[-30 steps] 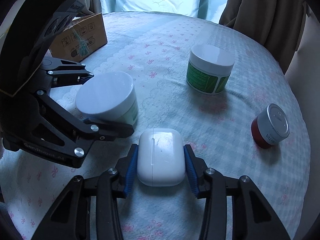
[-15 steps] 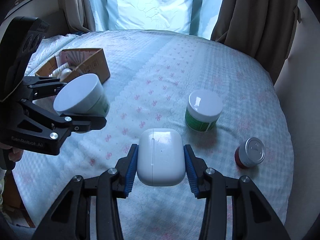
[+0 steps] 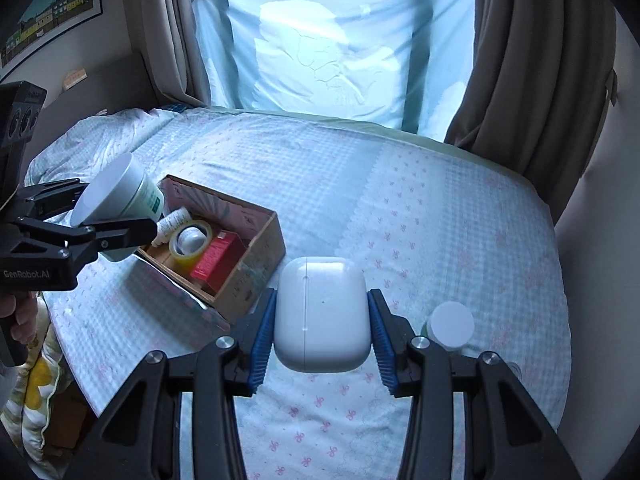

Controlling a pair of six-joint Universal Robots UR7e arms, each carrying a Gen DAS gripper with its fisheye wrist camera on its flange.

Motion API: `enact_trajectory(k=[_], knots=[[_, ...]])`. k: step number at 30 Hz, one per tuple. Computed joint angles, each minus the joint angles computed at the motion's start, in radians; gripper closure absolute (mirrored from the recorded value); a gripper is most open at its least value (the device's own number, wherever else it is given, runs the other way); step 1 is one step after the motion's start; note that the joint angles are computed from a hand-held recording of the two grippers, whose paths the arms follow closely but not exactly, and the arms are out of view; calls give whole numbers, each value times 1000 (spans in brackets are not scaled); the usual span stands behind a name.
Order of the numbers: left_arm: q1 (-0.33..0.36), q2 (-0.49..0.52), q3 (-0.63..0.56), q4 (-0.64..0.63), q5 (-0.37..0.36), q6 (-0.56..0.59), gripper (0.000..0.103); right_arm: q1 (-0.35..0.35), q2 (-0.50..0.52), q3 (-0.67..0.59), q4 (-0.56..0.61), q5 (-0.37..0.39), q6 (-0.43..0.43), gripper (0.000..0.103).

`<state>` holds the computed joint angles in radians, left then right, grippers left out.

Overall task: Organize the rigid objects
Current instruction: 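Carry the large white jar and earbud case into the cardboard box and open both grippers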

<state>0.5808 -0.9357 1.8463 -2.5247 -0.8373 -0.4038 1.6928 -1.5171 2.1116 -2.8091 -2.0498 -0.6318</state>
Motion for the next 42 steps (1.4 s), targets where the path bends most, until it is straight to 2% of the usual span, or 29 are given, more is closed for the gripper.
enact_trajectory(k=[3,8,12,16,23,28,33,37,42], knots=[[37,-67,7,44,4,4,35,61,70,-37,4,-32,72,62],[107,-166,-3,170,13,30,35,144,207,-115,31,-82,246,62],[180,-214,-17,221,-3,91,35,174,313,-176,47,-108,384,62],[251,-221,-31,223,-7,177,35,179,402,-225,82,-131,520,62],[373,-150,-99,257,-60,259,35,147,516,-278,133,-159,715,62],[446,-67,-157,342,-108,238,35,115,566,-302,154,-178,825,62],[476,-11,-177,369,-126,270,35,92,610,-319,177,-191,904,62],[496,40,-242,497,-139,241,35,80,633,-317,188,-205,960,62],[501,53,-265,543,-137,248,35,66,636,-323,235,-197,1026,62]])
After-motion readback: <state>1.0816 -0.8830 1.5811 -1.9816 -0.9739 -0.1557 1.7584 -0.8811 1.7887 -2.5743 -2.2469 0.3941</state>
